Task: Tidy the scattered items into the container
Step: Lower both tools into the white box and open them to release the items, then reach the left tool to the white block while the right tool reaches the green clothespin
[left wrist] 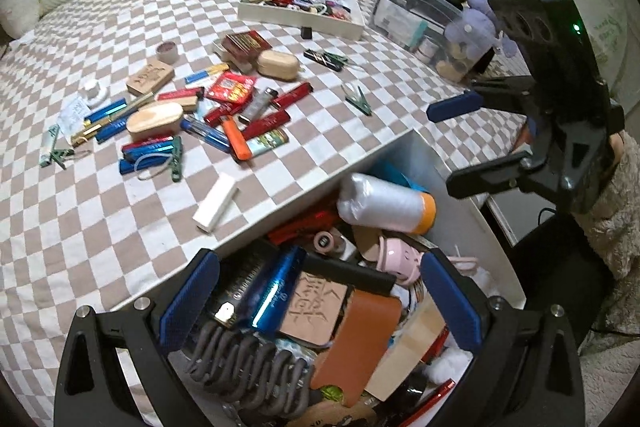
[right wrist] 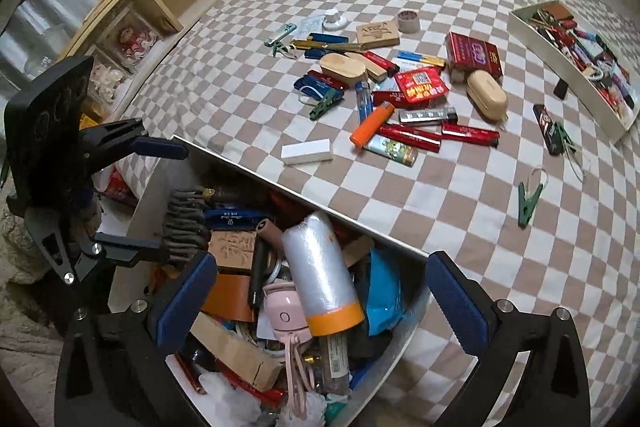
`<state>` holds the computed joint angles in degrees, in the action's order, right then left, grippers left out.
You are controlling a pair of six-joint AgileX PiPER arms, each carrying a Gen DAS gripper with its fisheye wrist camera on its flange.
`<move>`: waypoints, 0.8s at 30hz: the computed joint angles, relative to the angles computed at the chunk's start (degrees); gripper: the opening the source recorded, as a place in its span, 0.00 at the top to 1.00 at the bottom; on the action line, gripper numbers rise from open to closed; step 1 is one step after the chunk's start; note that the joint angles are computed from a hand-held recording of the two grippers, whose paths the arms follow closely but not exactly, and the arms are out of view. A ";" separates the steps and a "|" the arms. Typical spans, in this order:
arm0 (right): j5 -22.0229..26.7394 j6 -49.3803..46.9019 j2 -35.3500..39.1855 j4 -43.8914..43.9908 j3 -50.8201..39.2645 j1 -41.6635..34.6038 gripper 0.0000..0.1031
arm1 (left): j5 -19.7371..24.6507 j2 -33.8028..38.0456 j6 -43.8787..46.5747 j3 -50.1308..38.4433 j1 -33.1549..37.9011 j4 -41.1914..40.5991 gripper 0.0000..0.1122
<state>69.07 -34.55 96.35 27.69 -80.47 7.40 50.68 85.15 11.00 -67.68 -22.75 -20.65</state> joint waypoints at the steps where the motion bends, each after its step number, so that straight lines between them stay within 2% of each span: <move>1: -0.13 -0.20 -0.07 0.12 -0.11 0.09 0.00 | -0.33 -0.13 -0.33 -0.05 -0.09 0.46 0.10; 11: -3.57 -1.63 -1.44 2.22 -0.16 0.77 0.00 | -3.87 -0.95 -3.72 -1.16 -0.90 5.54 0.09; 18: -12.94 -3.05 -4.48 4.01 2.55 0.65 0.00 | -7.41 -1.79 -9.68 -0.93 -2.37 12.63 0.09; 24: -19.21 -4.86 -6.03 6.10 4.12 0.42 0.00 | -13.16 -3.48 -18.03 0.52 -2.67 21.66 0.09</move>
<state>49.85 -39.41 90.31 33.79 -76.35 7.82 37.53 81.67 -7.03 -67.16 -25.42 1.01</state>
